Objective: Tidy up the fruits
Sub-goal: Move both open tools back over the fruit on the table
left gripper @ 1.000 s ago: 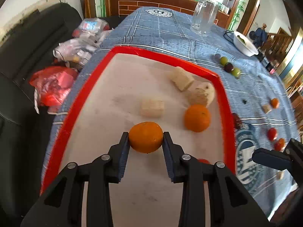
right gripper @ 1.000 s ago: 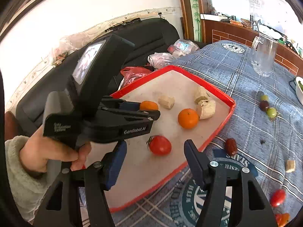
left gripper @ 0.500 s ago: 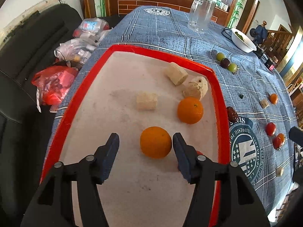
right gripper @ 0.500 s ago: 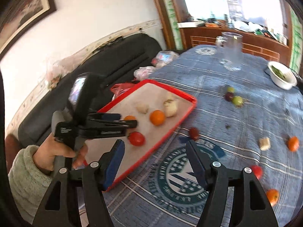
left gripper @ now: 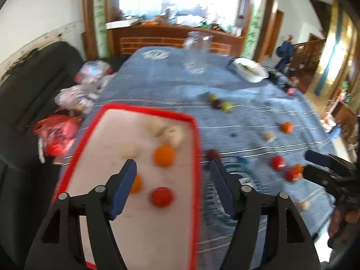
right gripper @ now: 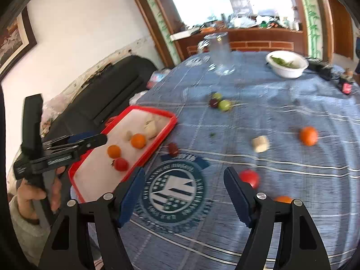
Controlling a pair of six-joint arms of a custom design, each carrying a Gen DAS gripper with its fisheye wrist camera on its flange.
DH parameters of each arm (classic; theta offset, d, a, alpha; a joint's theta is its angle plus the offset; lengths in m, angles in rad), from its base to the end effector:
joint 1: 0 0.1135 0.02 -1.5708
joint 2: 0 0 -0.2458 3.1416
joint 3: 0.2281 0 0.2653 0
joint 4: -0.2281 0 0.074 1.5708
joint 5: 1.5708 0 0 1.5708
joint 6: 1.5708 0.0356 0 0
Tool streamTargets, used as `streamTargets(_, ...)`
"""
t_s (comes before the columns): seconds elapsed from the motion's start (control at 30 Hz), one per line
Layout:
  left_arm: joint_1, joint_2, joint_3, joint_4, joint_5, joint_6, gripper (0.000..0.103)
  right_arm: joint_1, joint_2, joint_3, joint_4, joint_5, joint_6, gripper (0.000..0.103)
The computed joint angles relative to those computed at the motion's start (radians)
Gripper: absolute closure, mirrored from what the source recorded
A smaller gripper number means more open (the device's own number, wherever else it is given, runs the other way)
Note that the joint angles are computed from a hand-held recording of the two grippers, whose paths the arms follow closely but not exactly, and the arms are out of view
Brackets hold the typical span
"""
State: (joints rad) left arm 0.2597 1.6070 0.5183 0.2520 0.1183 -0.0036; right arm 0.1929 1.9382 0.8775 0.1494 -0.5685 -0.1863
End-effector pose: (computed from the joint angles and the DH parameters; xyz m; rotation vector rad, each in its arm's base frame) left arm 0.2670 0.0666 0.0768 -0.2608 2.3857 -0.0231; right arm 0.3404 0.0860 0.0645 -0.6876 2.3106 0.7035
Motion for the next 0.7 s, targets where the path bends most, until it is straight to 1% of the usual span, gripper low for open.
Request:
streamTargets(0.07,-0.041,-0.027,-0.014,0.0,0.024,-0.021,0.033,-0.041,-0.015,-0.013,0.006,-0.005,-0.007,0.029)
streamTargets(0.17,-0.112,-0.028,-0.015,0.004,0.048,-0.06,0.033,-0.104,-0.017,-0.023,0.005,-0.016,-0.019,0.028)
streamTargets(0.27,-0.182,0.013,-0.001,0.022,0.067,-0.091,0.033,-0.166,0.0,-0.029,0.011,-0.008,-0.041,0.027)
streamTargets(0.4,-0.273,0.128,0.049,0.051,0.043,-0.125,0.033,-0.244,0.044,-0.023,0.01,-0.005,-0.072,0.027)
streamTargets(0.6,-0.336,0.241,0.103,0.061,0.035,-0.16,0.033,-0.332,0.098,-0.009,0.003,0.003,-0.118,0.027)
streamTargets(0.7,-0.354,0.272,0.105,0.076,0.027,-0.17,0.033,-0.357,0.115,-0.009,0.01,0.004,-0.13,0.027)
